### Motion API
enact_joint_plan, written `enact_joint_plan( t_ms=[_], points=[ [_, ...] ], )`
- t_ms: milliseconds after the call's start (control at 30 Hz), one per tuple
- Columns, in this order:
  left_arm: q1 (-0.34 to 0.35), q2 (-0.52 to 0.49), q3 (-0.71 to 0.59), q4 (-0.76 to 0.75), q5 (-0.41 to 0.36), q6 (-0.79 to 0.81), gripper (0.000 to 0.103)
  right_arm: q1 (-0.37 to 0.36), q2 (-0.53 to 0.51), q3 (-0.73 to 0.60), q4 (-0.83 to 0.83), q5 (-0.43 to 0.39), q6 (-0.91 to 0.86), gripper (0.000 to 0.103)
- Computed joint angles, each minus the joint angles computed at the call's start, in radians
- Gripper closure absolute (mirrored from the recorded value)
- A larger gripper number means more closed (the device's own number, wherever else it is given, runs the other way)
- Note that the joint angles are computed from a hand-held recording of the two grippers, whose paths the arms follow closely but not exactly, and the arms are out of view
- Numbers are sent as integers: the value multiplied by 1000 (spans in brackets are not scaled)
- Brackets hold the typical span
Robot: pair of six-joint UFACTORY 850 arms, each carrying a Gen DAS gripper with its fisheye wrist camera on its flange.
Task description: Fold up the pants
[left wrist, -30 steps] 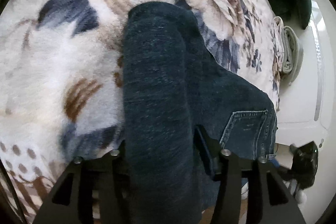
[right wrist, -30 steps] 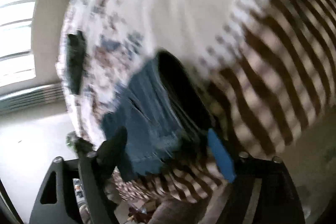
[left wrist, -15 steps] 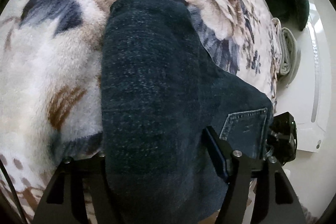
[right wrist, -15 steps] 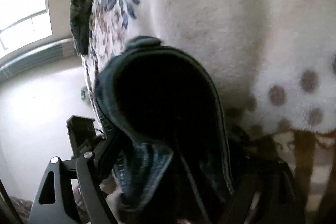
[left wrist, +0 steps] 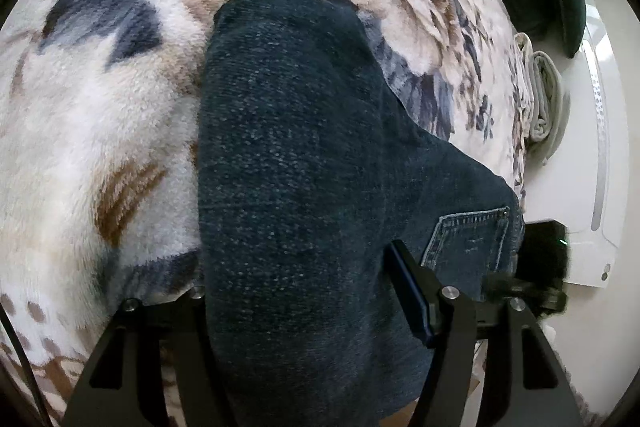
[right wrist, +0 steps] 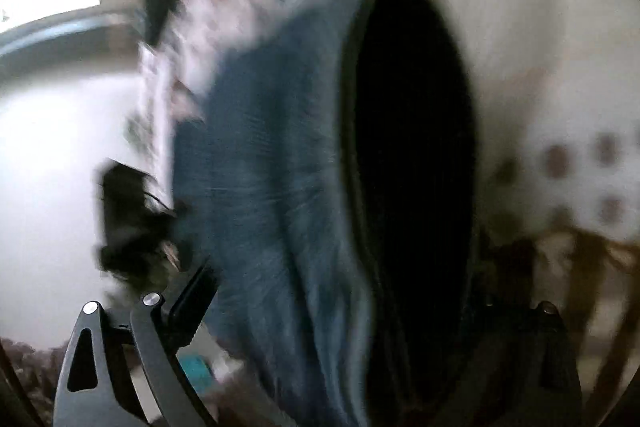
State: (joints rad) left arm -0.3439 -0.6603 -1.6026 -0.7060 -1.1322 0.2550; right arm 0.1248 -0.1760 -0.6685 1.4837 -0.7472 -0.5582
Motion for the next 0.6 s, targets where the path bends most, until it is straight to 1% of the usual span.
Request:
enact_joint_plan(
  t_ms=[33, 67, 100, 133, 167, 200, 233, 267, 333, 400, 467, 500, 533, 567, 600],
  points=[
    [0, -3, -3, 1, -2, 1, 40, -14, -29, -6, 12, -32, -13, 3],
    [1, -4, -5, -3, -3, 6, 40, -25, -34, 9, 66, -46, -49, 3],
    [2, -4, -5, -6, -4, 11, 43, -40, -32, 26, 122, -58, -65, 4],
    [0, -1, -5, -5, 0, 18, 50, -44, -21, 36, 141, -52, -63, 11],
    [0, 7, -2, -4, 7, 34, 55, -42, 4, 41, 140, -29, -59, 22],
    [-1, 13, -5, 3, 5, 45, 67, -21, 36, 40, 96, 30, -31, 41],
    [-3, 21, -9, 16, 5, 52, 71, -8, 59, 40, 61, 62, 16, 46],
    [-2, 32, -6, 18, 8, 51, 72, 0, 77, 43, 47, 83, 47, 49],
    [-3, 52, -11, 25, -2, 49, 76, 28, 142, 42, -51, 148, 160, 59],
    [-3, 70, -20, 21, -15, 61, 77, 48, 195, 45, -123, 181, 248, 62],
    [-1, 92, -33, 18, -27, 76, 77, 61, 263, 56, -170, 202, 328, 63],
    [3, 97, -42, 9, -37, 83, 77, 62, 285, 52, -198, 205, 372, 64],
    [7, 101, -59, 3, -49, 82, 77, 81, 282, 37, -185, 224, 388, 68],
    [11, 102, -73, 4, -55, 79, 77, 87, 310, 31, -206, 224, 424, 68],
    [17, 99, -95, -4, -70, 86, 77, 99, 323, 15, -268, 229, 486, 68]
  ],
)
